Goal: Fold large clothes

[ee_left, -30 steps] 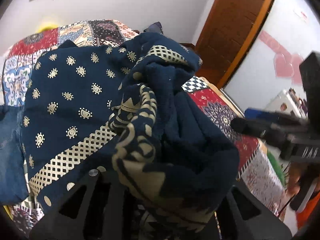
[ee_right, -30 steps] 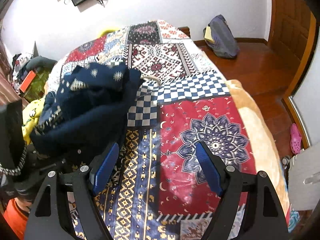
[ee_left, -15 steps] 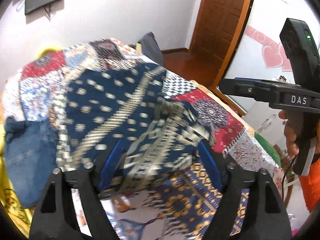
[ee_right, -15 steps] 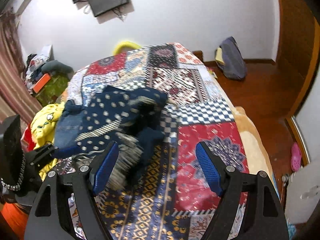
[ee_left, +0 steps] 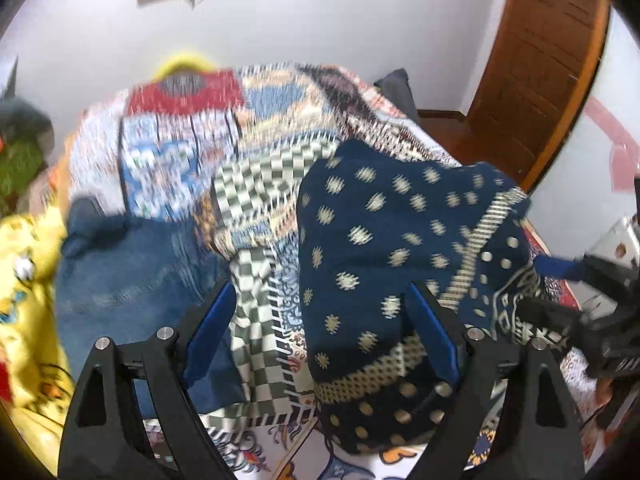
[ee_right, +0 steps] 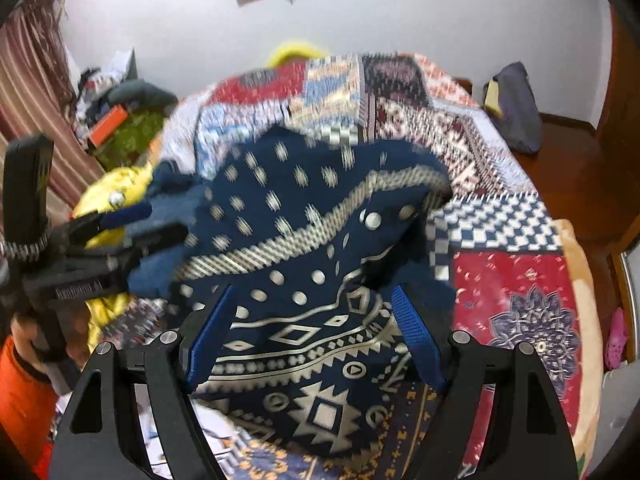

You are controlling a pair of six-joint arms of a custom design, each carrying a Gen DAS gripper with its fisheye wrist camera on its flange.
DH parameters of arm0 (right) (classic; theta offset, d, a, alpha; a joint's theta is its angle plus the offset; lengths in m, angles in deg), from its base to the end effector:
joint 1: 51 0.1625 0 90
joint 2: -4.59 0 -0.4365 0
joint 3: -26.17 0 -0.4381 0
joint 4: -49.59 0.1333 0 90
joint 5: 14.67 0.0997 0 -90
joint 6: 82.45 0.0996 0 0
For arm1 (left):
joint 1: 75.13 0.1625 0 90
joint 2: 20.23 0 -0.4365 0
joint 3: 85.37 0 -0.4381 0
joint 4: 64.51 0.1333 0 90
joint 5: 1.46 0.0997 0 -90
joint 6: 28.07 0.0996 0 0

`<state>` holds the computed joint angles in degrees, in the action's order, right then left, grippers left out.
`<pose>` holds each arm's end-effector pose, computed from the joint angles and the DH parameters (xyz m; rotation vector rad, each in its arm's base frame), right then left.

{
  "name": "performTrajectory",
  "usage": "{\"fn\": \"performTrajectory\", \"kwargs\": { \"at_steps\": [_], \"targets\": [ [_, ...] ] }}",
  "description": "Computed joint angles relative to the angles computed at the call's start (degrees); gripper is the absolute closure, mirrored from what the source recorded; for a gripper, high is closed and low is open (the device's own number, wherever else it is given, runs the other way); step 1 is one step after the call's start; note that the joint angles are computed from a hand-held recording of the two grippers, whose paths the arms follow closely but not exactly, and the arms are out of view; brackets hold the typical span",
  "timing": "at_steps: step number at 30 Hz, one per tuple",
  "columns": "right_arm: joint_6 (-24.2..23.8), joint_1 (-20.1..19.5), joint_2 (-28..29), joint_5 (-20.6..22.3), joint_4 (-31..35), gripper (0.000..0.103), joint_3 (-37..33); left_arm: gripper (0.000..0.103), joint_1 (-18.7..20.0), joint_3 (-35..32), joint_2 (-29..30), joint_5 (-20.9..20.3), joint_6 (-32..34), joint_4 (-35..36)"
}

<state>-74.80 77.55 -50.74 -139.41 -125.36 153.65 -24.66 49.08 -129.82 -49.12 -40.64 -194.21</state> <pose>0.3702 -0.3417 0.0468 0.6065 -2.5379 0.5891 -0.0786 -0.4101 0.3439 0.4589 2.4541 -0.7158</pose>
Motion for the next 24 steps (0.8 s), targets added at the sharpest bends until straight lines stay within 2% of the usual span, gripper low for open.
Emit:
{"fn": "performTrajectory", "kwargs": {
  "at_steps": [2,4,7,11,12,15,20,24],
  "targets": [
    [-0.1,-1.0,0.6,-0.8,0.2,0.026,0.5,0.016,1.9,0.8,-0.2,-3.2,0.9,-2.1],
    [0.3,-1.9,0.3,-1.1,0.5,0.026,1.5,0.015,2.3,2.3,-1.1,-4.4,1.8,-4.7],
    [2.3,-4.1,-2.0,1.1,0.4,0.026,4.3,0.014,1.4,3.9,-3.1,-4.1,1.9,-4.4],
    [6.2,-7.2,-7.1,5.6,0.0,0.025,8.8,0.012,-0.6,5.3,-7.0,-2.9,0.9,0.5],
    [7.4,-7.6,-8.3,6.0,0.1,0.024,9.6,0.012,-1.4,5.6,-8.4,-2.2,0.2,2.6],
    [9.6,-6.6,-9.8,3.8,2.0,0.024,10.3,0.012,-3.9,5.9,-11.4,0.2,-2.9,9.4],
    [10.1,-3.7,-12.2,0.8,5.4,0.024,10.6,0.012,-9.4,7.3,-16.6,7.6,-6.5,20.9],
    [7.8,-1.7,-13.1,0.2,3.7,0.024,10.4,0.012,-11.3,7.4,-18.2,9.1,-5.9,22.5]
  ]
}}
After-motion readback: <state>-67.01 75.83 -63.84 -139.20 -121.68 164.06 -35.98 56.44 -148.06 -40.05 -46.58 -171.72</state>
